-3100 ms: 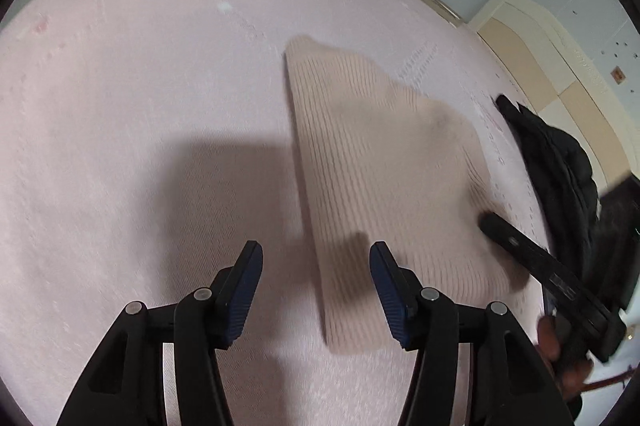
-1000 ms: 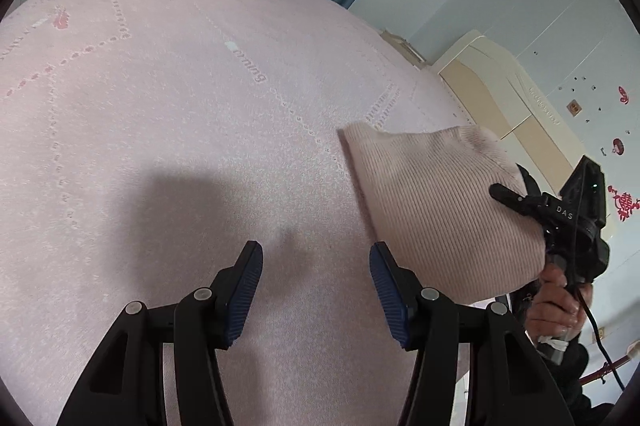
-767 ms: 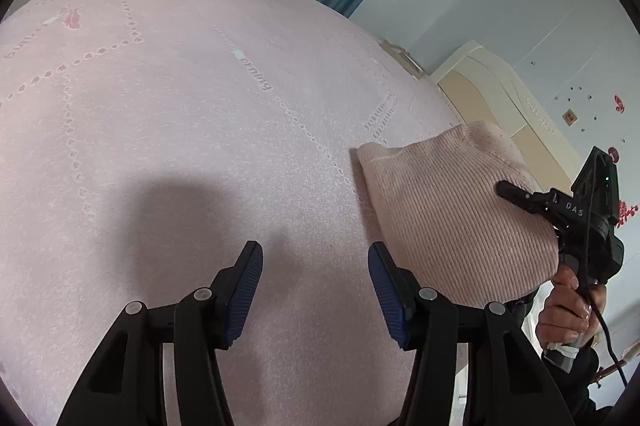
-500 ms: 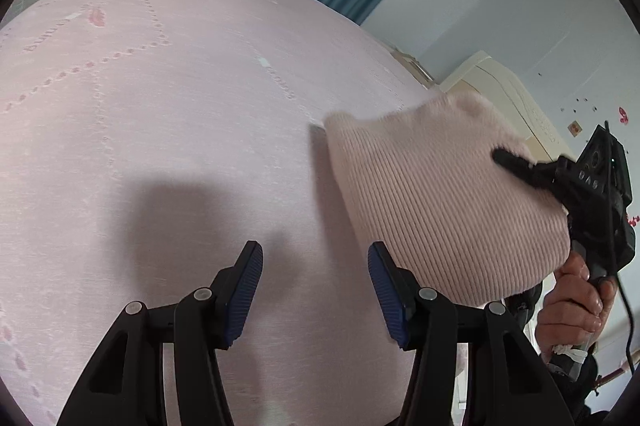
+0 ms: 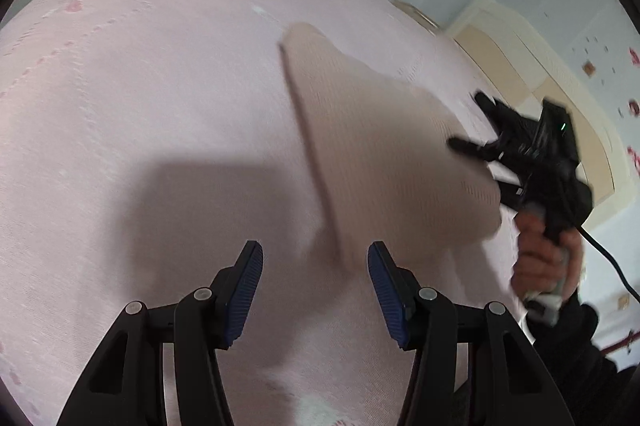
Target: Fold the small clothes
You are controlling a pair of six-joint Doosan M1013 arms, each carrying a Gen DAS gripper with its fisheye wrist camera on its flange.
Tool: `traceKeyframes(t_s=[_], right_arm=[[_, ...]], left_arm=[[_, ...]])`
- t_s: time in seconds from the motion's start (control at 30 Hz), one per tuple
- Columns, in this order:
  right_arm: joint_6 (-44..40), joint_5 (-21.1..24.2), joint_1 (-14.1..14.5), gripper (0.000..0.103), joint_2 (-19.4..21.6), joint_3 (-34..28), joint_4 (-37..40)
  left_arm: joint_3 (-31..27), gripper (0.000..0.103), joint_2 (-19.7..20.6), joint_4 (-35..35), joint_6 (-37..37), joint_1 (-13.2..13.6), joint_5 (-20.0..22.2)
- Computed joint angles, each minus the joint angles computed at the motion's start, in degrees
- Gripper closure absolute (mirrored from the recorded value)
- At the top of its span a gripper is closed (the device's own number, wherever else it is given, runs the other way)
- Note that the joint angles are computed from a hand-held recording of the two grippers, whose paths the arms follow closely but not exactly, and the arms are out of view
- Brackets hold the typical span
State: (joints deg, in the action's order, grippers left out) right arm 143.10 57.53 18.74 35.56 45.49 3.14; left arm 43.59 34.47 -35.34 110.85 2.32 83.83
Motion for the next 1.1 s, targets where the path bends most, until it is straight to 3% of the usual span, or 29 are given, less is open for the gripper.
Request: traceKeyframes(t_s=[0.13, 0.27, 0.4, 0.53, 0.6, 0.77, 0.9, 0.93, 0.97, 1.0, 1.03, 1.1], right_arm=[[-3.65, 1.34, 1.48, 0.06, -2.97, 2.15, -5.77], [-7.82, -0.81, 3.28, 0.06, -7.09, 6.89, -7.67], [-9.27, -1.36, 4.72, 0.06, -9.26, 10.12, -8.8], [-11.2, -6.56, 4.66, 0.06, -10.73, 13.71, -5.22], [-11.84, -8.84, 4.43, 0.06, -10.81, 14.37, -3.41], [-10.04, -11.63, 3.33, 0.06, -9.5, 13.21, -1.65], [-7.96, -7.67, 3.24, 0.061, -5.96, 7.87, -4.84], [-7.09, -6.02, 3.29, 0.068, -5.12, 6.59, -5.52], [-6.75, -4.49, 3.26, 0.083, -4.05, 5.02, -5.59], [-7.93, -3.72, 3.23, 0.089, -3.43, 4.03, -5.03], [-9.01, -2.2, 3.56, 0.091, -2.58, 2.35, -6.86], [-11.31, -4.2, 4.2, 0.092, -3.09, 2.73, -10.09]], left_arm=[[2.92, 0.052, -1.36, 1.69, 3.63, -1.22, -1.26], [4.35, 0.054, -2.32, 5.63, 5.91, -2.8, -1.89], [5.88, 0.068, -2.92, 11.26, 7.55, -4.74, -4.85], [6.65, 0.082, -3.24, 10.47, 6.2, -4.83, -6.69], [6.06, 0.09, -2.89, 9.71, 6.37, -4.56, -6.65], [6.03, 0.093, -2.97, 8.16, 7.56, -3.28, -7.92], [5.54, 0.093, -2.42, 9.77, 5.46, -3.42, -7.13], [6.15, 0.093, -2.76, 10.49, 5.77, -3.63, -7.73], [6.72, 0.093, -3.08, 11.2, 6.19, -3.86, -8.41], [7.17, 0.093, -3.34, 11.71, 6.58, -4.02, -8.97], [7.3, 0.093, -3.4, 11.85, 6.72, -4.06, -9.08], [6.83, 0.093, -3.08, 11.38, 6.1, -3.95, -8.41]])
